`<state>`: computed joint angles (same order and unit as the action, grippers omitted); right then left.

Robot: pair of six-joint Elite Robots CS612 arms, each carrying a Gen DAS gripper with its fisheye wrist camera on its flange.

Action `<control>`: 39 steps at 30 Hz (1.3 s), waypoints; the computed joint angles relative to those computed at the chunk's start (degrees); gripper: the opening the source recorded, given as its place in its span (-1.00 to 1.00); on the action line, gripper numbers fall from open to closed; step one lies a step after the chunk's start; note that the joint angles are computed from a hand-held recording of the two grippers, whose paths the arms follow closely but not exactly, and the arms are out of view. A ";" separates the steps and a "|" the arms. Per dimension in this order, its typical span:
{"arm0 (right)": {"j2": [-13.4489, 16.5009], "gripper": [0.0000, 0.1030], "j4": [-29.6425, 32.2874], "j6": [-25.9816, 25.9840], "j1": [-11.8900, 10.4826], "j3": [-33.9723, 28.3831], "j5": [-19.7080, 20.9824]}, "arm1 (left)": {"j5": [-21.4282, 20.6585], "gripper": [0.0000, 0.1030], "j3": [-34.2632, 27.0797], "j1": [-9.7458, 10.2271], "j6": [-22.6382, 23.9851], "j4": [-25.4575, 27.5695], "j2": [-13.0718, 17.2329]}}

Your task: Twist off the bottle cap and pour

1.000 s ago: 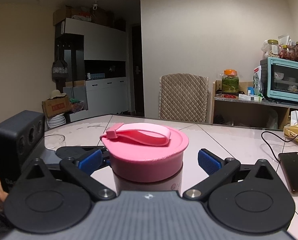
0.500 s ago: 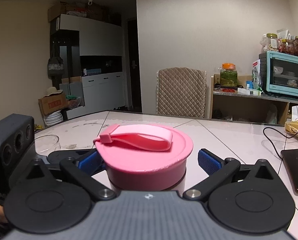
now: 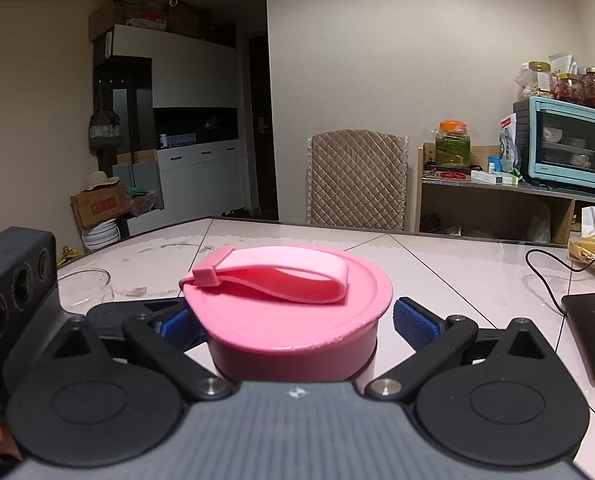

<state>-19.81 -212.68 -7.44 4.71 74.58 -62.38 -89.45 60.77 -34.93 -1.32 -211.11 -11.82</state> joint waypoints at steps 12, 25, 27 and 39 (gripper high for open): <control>0.05 0.67 0.17 -0.97 -0.04 0.02 0.96 | 0.06 0.75 0.09 -0.04 0.02 0.10 -0.04; 0.38 0.66 3.91 -6.85 -1.94 -1.40 9.95 | 0.17 0.75 -0.15 -0.10 -0.02 0.23 0.11; 0.37 0.66 5.22 -8.18 -2.32 -1.75 11.83 | 0.15 0.75 -0.17 -0.09 -0.02 0.23 0.12; -0.20 0.67 20.97 -23.05 -4.75 -4.49 25.50 | 0.22 0.75 -0.24 -0.18 -0.07 0.30 0.19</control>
